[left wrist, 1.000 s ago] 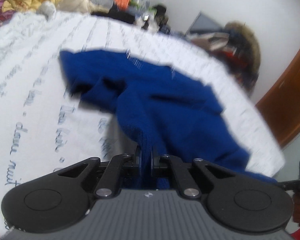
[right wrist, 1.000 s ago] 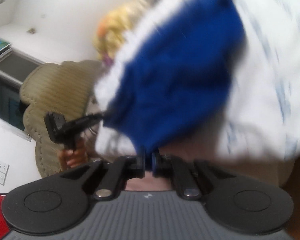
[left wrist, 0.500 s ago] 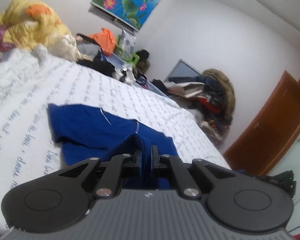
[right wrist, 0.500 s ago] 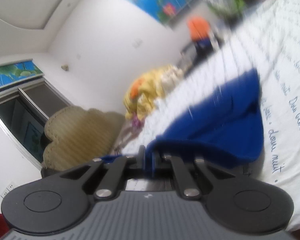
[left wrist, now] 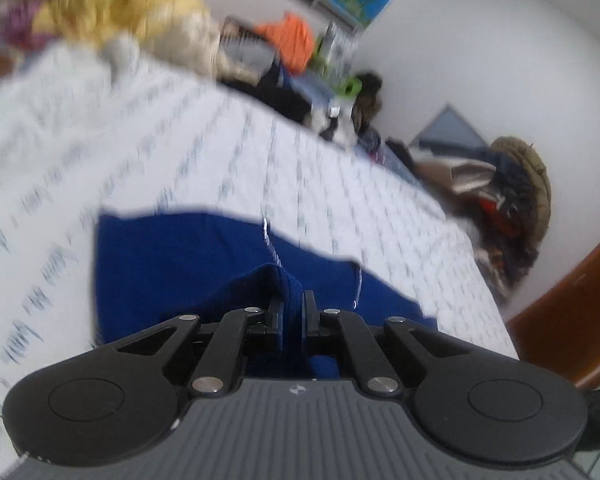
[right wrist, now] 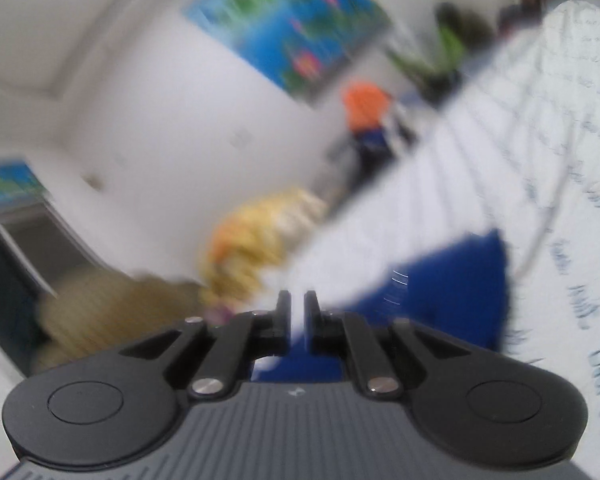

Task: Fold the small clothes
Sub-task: 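Lift the hem with both grippers and fold it over toward the collar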

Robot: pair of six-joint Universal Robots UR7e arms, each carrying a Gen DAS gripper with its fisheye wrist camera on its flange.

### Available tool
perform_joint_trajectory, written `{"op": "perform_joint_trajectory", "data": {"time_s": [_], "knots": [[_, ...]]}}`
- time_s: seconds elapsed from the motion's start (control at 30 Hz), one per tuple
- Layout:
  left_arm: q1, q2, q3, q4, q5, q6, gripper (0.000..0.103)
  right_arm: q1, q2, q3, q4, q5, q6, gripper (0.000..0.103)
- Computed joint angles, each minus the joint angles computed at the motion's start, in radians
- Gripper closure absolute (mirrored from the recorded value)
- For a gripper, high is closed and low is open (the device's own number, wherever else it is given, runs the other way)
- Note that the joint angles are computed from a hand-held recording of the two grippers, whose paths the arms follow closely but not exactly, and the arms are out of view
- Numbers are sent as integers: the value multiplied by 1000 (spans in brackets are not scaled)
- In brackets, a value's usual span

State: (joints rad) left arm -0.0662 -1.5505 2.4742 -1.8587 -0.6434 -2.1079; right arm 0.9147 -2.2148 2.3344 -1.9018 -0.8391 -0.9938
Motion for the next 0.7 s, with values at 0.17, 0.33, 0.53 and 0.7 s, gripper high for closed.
{"op": "perform_joint_trajectory", "data": {"time_s": [0.17, 0.33, 0.53, 0.7], "knots": [[-35, -11, 50, -18, -51, -29, 95, 55, 2, 39, -43, -274, -44, 27], [-65, -23, 57, 11, -57, -90, 95, 56, 82, 61, -51, -373, 8, 27], [-140, 4, 6, 170, -84, -200, 95, 149, 142, 107, -176, -451, 43, 97], [-283, 3, -48, 339, -160, -366, 96, 67, 37, 90, -23, -346, -61, 99]]}}
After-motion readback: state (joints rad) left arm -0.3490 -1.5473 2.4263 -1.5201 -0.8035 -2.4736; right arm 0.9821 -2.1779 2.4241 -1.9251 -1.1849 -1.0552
